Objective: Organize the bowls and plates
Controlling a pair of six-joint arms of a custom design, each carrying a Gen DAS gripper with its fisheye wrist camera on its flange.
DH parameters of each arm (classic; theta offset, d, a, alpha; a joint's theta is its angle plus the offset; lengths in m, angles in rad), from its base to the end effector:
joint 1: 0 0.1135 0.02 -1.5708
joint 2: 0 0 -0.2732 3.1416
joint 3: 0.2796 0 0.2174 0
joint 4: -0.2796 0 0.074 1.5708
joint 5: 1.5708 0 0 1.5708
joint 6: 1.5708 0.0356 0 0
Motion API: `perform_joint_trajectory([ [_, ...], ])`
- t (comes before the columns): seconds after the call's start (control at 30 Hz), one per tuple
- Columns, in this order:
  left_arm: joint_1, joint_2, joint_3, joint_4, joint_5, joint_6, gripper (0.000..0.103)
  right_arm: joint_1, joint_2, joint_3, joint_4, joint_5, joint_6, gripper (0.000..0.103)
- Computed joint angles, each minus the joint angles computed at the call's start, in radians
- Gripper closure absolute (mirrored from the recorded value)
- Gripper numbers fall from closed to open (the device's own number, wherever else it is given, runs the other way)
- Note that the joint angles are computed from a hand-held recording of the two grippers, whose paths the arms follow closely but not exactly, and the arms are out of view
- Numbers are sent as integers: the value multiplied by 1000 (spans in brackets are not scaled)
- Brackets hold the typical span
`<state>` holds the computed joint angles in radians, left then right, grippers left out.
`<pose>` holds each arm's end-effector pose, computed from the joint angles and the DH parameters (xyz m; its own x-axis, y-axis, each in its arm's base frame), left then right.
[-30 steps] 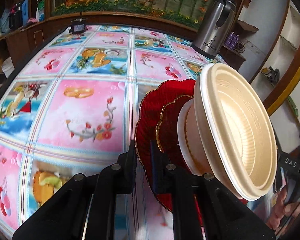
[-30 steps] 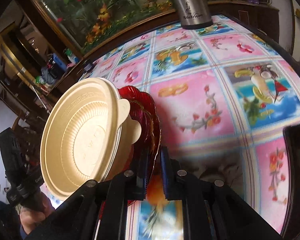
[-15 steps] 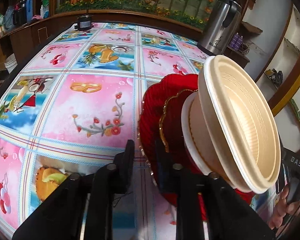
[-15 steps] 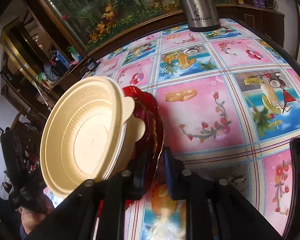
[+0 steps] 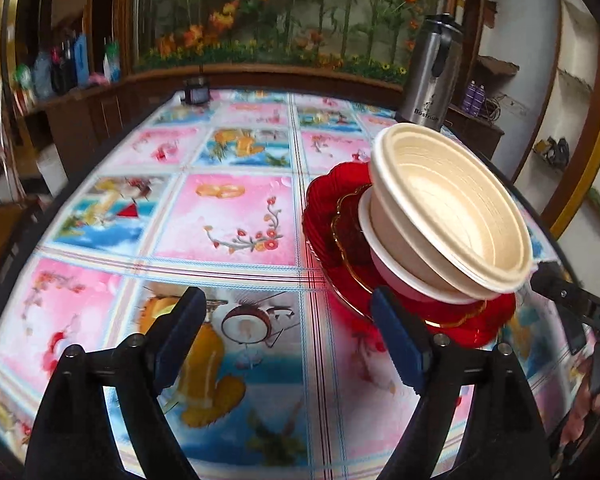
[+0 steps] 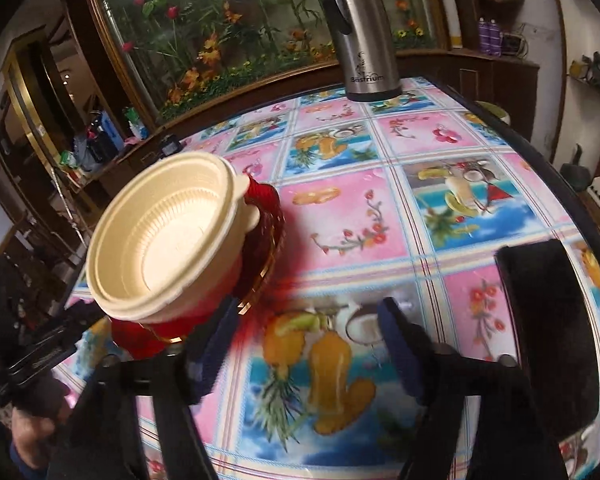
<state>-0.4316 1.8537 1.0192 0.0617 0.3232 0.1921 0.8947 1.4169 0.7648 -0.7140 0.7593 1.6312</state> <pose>0.3206 -0.1601 0.1861 -0.5073 0.4330 -0.7451 0.7132 0.6963 -0.0810 0.1448 0.1414 0.2066 -0.4403 0.6081 -0.6605 0.6404 0.7283 0.2436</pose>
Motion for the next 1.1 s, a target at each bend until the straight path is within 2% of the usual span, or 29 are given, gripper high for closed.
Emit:
perform_joint_trajectory([
  [0.03, -13, -23, -37, 32, -38, 13, 13, 11, 22, 13, -25, 6, 27, 23],
  [0.1, -25, -34, -58, 51, -71, 30, 11, 29, 65, 41, -76, 16, 69, 21],
  [0.2, -19, -45, -78, 67, -51, 36, 11, 31, 103, 58, -97, 9, 83, 18],
  [0.3, -28, -61, -110, 94, -77, 55, 11, 35, 137, 74, -116, 0, 97, 18],
  [0.43, -25, -88, -182, 174, -39, 66, 11, 85, 217, 152, -232, 47, 168, 18],
  [0.5, -35, -88, -179, 166, -32, 68, 11, 112, 242, 178, -277, 86, 207, 10],
  [0.53, -41, -87, -175, 159, -39, 67, 11, 119, 246, 182, -275, 98, 214, 3],
  [0.57, -51, -84, -169, 149, -55, 69, 11, 122, 247, 186, -272, 104, 213, 1],
  [0.73, -79, -97, -192, 166, -104, 104, 11, 127, 278, 226, -262, 120, 163, 1],
  [0.83, -72, -92, -187, 152, -82, 107, 11, 120, 270, 217, -231, 117, 139, 1],
  [1.0, -33, -75, -146, 95, 7, 91, 11, 117, 256, 197, -205, 119, 130, 1],
  [1.1, -47, -78, -151, 114, -40, 83, 11, 115, 263, 205, -210, 119, 121, 1],
])
